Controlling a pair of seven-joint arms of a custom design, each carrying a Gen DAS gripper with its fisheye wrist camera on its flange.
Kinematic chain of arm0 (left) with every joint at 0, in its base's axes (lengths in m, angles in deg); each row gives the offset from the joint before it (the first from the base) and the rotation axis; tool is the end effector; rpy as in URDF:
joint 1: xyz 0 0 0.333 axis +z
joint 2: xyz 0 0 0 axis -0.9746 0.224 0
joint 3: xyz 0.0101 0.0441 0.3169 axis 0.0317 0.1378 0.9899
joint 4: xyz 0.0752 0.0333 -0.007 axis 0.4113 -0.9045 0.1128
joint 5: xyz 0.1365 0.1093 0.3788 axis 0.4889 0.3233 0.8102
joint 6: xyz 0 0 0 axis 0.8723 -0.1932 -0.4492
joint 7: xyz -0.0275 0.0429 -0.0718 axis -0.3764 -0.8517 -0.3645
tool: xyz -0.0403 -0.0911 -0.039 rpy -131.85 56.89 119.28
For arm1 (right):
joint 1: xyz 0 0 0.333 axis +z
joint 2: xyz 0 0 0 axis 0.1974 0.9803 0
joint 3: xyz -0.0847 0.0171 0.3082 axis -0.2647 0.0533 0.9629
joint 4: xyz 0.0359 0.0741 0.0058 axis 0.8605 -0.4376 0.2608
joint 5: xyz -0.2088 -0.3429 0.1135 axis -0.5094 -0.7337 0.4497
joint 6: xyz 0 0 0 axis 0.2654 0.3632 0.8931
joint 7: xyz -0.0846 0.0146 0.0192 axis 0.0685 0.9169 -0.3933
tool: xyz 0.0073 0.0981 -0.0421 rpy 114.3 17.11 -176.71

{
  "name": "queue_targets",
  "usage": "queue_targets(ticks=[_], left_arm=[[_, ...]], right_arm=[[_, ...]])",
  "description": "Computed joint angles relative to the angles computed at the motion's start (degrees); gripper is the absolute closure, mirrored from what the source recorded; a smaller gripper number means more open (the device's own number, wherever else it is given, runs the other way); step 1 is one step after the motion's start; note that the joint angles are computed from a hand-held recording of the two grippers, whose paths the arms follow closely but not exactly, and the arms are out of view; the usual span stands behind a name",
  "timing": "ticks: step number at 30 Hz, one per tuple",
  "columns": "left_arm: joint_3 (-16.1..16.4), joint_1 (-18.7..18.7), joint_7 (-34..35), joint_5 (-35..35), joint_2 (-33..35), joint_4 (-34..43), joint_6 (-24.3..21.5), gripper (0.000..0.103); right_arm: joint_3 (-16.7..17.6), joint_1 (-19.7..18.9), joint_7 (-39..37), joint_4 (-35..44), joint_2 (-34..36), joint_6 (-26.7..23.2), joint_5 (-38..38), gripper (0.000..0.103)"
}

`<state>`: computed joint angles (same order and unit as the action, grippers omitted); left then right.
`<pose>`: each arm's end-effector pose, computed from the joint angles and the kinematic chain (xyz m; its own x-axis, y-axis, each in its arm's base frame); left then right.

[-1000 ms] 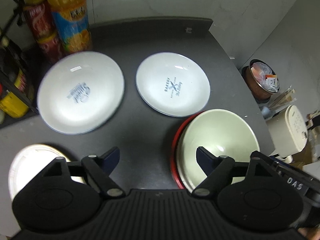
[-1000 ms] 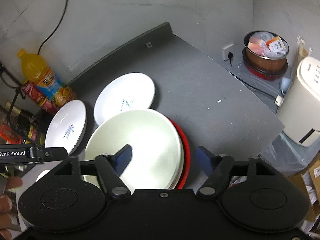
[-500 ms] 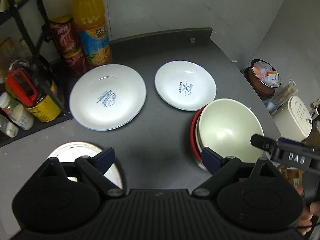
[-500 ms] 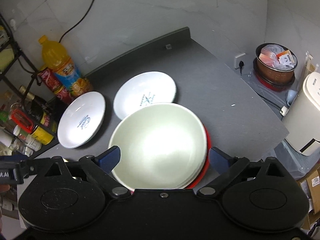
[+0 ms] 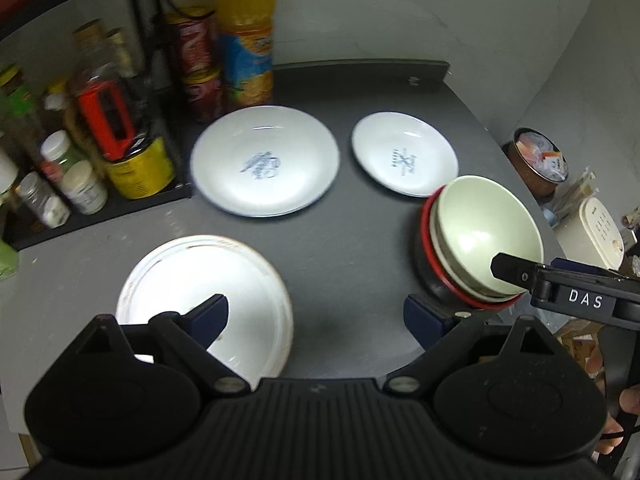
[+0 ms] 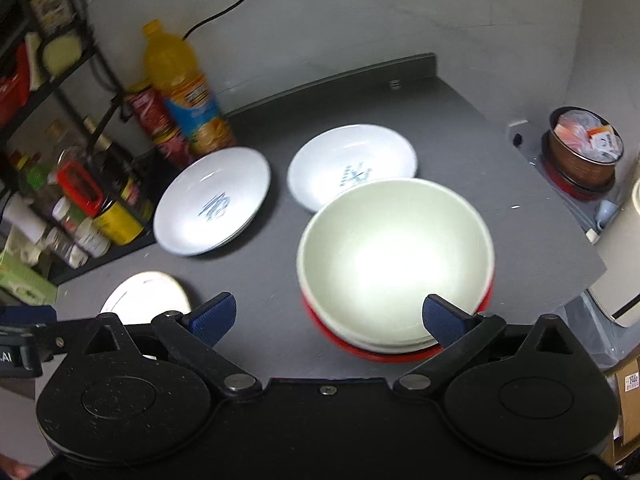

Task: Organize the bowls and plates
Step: 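Withdraw both grippers and move them toward the large white plate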

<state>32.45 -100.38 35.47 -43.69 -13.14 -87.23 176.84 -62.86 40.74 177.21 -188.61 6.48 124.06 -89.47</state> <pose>0.4236 -0.4074 0.5113 -0.0654 -0.9941 0.0860 -0.8891 0.0189 -0.4573 0.4067 0.3743 0.4690 0.0579 -0.9747 -0.2158 -0.8656 0.0587 -0.4974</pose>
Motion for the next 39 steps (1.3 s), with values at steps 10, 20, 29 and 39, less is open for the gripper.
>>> queue_targets(ticks=[10,20,29,39], left_arm=[[-0.26,2.96,-0.45,-4.38,-9.64,-10.58,1.69,0.009],[-1.11,5.90,-0.06,-7.91,-18.04,-18.51,2.30,0.009],[-1.68,8.25,-1.44,-11.77,-23.93,-23.98,1.49,0.010],[-2.01,8.99,-4.12,-14.40,-25.17,-26.22,3.20,0.010]], right_arm=[[1.43,3.09,-5.90,6.55,5.05,-2.28,-0.08,0.002],[2.00,5.73,-9.45,13.20,10.66,-4.49,0.62,0.002],[2.12,7.55,-15.09,19.16,15.60,-6.46,1.84,0.002],[1.90,8.68,-20.41,23.72,19.20,-8.47,2.65,0.002]])
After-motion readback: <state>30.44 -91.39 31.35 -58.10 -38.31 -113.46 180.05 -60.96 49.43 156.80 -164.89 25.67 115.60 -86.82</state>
